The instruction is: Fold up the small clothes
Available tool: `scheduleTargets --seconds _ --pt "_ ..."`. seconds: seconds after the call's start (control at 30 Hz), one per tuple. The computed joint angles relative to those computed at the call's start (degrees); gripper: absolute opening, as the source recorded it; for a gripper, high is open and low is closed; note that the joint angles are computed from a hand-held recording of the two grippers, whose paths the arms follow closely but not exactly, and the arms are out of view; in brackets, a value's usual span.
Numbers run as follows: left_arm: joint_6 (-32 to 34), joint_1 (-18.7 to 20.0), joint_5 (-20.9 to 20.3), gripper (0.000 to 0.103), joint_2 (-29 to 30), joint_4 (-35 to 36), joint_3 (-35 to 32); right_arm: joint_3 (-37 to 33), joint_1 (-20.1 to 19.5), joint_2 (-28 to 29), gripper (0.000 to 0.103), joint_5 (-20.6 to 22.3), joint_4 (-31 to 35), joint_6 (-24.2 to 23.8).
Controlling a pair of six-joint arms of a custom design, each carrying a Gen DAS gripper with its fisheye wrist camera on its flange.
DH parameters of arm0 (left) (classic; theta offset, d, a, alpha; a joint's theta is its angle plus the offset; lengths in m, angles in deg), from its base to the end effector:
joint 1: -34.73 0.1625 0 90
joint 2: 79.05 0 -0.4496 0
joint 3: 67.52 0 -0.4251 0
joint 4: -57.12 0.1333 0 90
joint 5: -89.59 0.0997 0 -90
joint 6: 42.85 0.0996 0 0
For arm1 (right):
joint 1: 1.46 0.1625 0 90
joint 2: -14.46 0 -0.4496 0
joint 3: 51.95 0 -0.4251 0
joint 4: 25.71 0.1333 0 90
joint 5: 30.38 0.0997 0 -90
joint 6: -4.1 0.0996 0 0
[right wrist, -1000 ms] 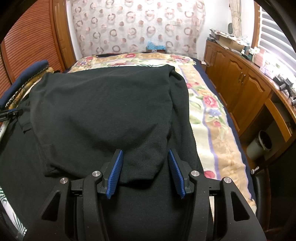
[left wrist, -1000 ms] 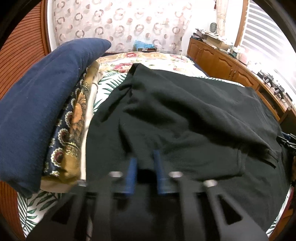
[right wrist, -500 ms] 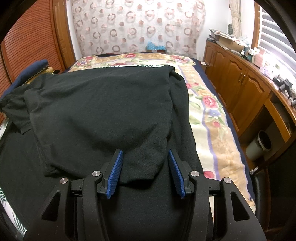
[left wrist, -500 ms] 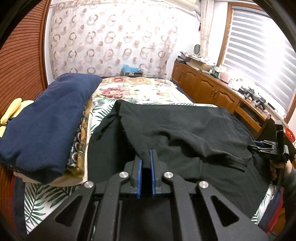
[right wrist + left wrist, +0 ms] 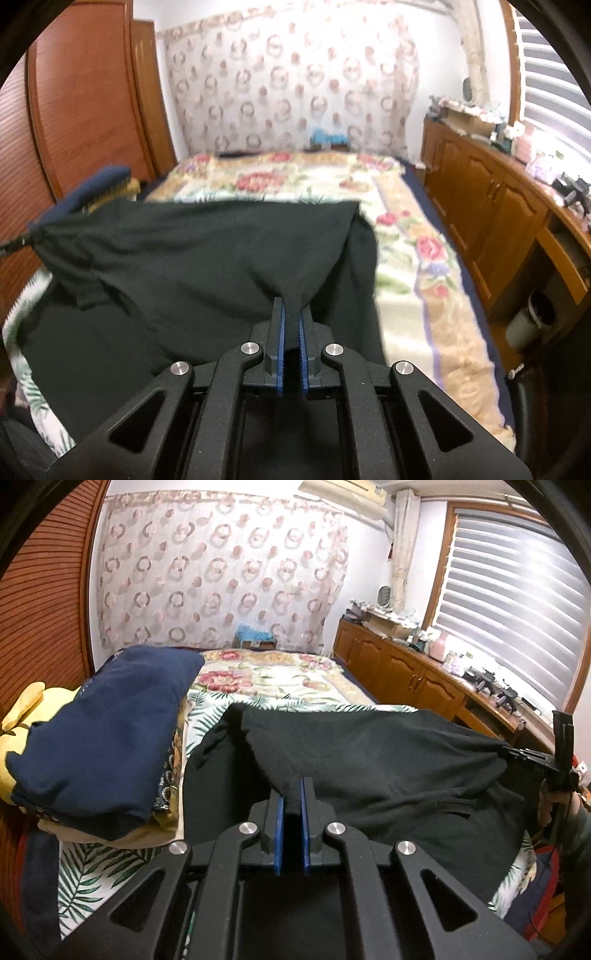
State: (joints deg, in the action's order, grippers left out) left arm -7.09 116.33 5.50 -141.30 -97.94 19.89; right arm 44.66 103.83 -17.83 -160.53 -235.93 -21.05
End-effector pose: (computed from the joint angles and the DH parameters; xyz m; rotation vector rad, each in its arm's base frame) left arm 0.0348 -0.7472 0.3676 0.9792 2.5501 -0.9299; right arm 0.2468 -0.6408 0.0594 0.3535 -2.1713 1.0738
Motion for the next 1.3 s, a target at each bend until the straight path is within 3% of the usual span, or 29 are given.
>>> scheduleTargets --seconds 0.27,0.67,0.93,1.3 --pt "1.1 1.1 -2.6 0.004 -5.9 2.1 4.1 5.6 2.5 -4.1 0.003 -0.7 -2.3 0.4" --pt "1.0 2.1 0.4 0.004 -10.2 2.2 9.9 11.3 6.5 -5.5 0.003 -3.9 -2.9 1.6" --pt "0.9 3.4 3.1 0.005 -9.4 2.2 11.7 14.0 4.1 -4.9 0.003 -4.1 -0.6 6.7" --pt "1.7 3.0 6.1 0.005 -9.0 1.0 12.8 14.1 3.3 -3.3 0.004 -6.3 0.6 8.4"
